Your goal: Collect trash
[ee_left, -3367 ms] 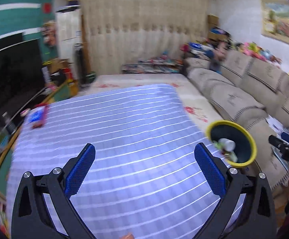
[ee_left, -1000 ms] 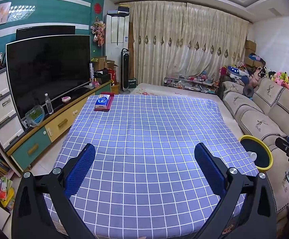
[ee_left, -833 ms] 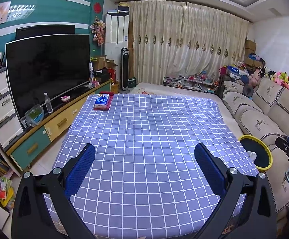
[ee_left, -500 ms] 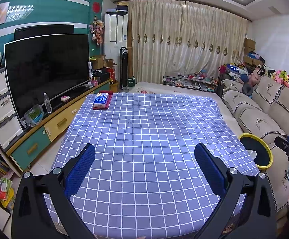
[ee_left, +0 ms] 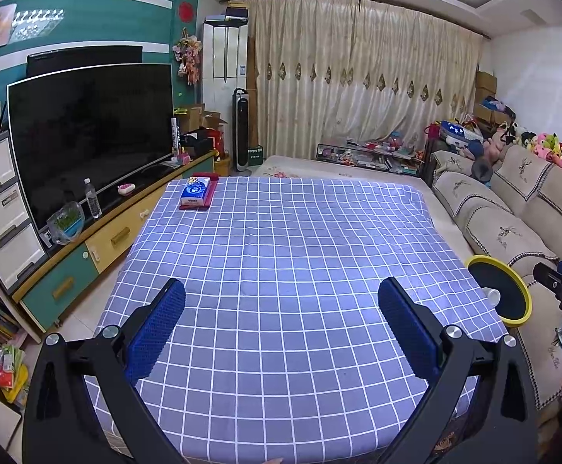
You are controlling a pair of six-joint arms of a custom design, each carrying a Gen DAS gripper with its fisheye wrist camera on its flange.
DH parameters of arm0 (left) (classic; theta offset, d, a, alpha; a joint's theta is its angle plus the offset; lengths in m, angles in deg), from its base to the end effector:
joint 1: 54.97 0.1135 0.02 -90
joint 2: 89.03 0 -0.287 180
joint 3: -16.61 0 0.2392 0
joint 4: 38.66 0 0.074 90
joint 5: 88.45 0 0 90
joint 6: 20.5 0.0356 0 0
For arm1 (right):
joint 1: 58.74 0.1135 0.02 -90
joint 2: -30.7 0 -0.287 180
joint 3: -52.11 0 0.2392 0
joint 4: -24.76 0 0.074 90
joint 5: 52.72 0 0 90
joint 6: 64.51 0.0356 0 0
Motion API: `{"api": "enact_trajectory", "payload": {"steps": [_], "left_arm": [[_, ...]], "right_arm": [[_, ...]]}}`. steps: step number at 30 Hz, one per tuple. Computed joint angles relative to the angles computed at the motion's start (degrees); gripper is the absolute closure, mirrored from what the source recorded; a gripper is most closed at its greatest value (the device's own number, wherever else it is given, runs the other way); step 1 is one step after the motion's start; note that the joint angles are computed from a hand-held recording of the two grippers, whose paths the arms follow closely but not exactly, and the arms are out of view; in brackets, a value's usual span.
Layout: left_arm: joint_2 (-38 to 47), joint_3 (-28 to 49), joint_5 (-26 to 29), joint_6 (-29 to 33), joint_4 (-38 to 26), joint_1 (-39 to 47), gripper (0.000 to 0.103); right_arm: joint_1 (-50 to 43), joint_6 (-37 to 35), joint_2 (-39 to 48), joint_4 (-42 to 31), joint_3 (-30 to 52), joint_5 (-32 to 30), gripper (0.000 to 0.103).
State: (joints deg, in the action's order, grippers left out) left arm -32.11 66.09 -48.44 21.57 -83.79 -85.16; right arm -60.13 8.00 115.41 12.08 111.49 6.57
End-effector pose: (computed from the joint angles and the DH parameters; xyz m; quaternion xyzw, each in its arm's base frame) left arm 0.1515 -0.0566 0.2461 -0.2663 0.8273 0.1275 0.4780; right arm 0.2925 0.0111 0.2325 -0.2363 0.8420 0.1655 0.4560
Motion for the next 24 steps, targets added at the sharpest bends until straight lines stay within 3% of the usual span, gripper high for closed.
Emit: {"api": "enact_trajectory", "payload": {"steps": [24], "left_arm": [[0.2,-0.7,1.9,1.2,2.1,1.8,0.005]], "right_arm": [[0.1,-0.1,0.5,0.5,-0.1,0.1,0.007]]}}
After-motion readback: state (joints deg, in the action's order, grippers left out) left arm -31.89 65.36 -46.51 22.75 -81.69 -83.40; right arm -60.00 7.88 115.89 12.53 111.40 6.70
